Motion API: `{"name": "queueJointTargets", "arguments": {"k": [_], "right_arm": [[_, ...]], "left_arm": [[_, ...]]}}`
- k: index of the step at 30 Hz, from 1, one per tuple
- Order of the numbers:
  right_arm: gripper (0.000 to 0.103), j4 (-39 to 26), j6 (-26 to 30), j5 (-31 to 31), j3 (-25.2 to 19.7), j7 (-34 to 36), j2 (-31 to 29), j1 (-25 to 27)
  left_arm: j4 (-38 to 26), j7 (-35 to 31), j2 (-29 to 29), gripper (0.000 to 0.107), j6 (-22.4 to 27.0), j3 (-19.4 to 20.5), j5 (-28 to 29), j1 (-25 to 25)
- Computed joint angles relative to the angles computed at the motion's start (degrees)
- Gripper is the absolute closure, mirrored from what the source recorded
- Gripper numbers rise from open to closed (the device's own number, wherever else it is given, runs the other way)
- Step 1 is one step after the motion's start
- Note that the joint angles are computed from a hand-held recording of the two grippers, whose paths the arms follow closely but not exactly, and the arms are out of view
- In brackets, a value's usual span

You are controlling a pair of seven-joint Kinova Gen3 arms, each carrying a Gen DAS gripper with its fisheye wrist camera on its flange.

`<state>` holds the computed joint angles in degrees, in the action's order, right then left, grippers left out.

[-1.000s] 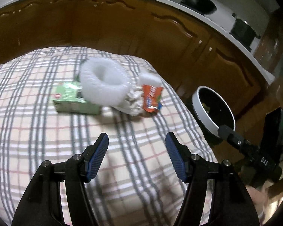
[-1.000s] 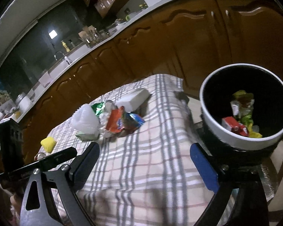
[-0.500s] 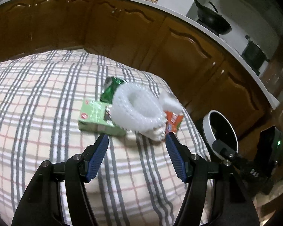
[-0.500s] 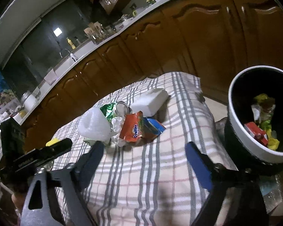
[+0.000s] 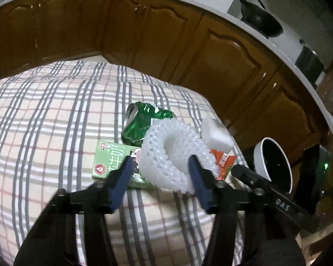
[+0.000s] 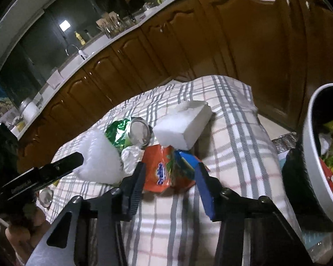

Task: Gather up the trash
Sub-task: 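Grasp the white foam net with the left tool while the right tool grasps the orange wrapper, then carry the foam net and orange wrapper over the bin and open both tools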

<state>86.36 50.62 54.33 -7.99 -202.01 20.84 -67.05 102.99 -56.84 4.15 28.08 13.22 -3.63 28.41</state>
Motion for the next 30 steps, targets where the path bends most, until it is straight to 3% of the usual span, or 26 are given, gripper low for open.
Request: {"name": "queueJointTargets", "arguments": {"k": [2, 4, 8, 18, 30], "right_arm": [[0.083, -0.3, -1.0, -0.8, -0.2, 1.2, 0.5, 0.9], [0.097, -1.3, -0.4, -1.5, -0.1, 2.7, 1.1, 0.6], [0.1, -1.5, 1.3, 0.3, 0.4, 2.0, 0.8, -2.0], [0.101, 2.8, 8.1, 6.6, -3.1, -6.5, -3.6, -6.0], [0.101, 8.4, 20.7, 8.3, -9.9, -15.4, -8.5, -7.3]], "left_arm": [[0.3, -2.4, 0.3, 0.085, -0.4, 0.9, 2.0, -1.3], [0.3, -1.3, 0.0, 0.091, -0.2, 0.0, 0.4, 0.1], [2.1, 1.1, -2.5, 0.095, -1.0, 0.5, -2.5, 0.9], [5.1, 0.3, -8.5, 0.095, -2.0, 4.0, -0.4, 0.2], [1.2, 2.8, -5.0, 0.095, -1.5, 7.8, -3.9, 4.4]]}}
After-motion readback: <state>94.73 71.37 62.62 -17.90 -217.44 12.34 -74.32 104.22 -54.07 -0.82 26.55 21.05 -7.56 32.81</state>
